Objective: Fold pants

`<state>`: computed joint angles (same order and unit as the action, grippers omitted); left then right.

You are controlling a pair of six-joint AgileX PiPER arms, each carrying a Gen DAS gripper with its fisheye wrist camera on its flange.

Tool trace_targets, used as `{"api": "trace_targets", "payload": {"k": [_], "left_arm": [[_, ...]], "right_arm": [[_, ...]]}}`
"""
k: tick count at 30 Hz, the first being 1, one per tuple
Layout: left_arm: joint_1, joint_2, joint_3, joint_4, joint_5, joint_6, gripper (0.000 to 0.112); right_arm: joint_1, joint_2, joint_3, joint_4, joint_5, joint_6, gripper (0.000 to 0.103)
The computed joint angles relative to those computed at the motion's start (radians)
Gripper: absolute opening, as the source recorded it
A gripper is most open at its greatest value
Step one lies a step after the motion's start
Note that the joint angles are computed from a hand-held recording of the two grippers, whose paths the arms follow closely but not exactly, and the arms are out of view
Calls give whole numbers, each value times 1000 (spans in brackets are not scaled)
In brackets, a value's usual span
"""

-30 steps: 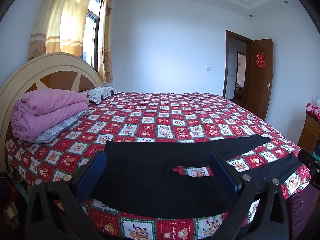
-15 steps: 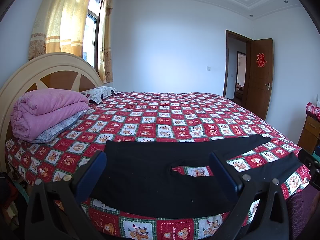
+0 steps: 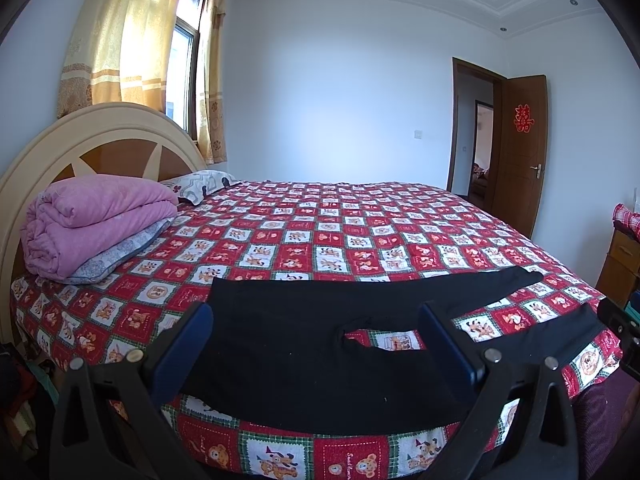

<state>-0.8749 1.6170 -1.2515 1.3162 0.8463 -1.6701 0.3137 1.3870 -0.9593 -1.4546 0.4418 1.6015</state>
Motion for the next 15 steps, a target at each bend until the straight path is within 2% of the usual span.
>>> {"api": "trace_targets", "payload": {"k": [15], "left_arm": [[46, 58, -5, -29, -66, 3, 103]], "right_arm": [[0, 53, -21, 28, 8, -37, 102]]}}
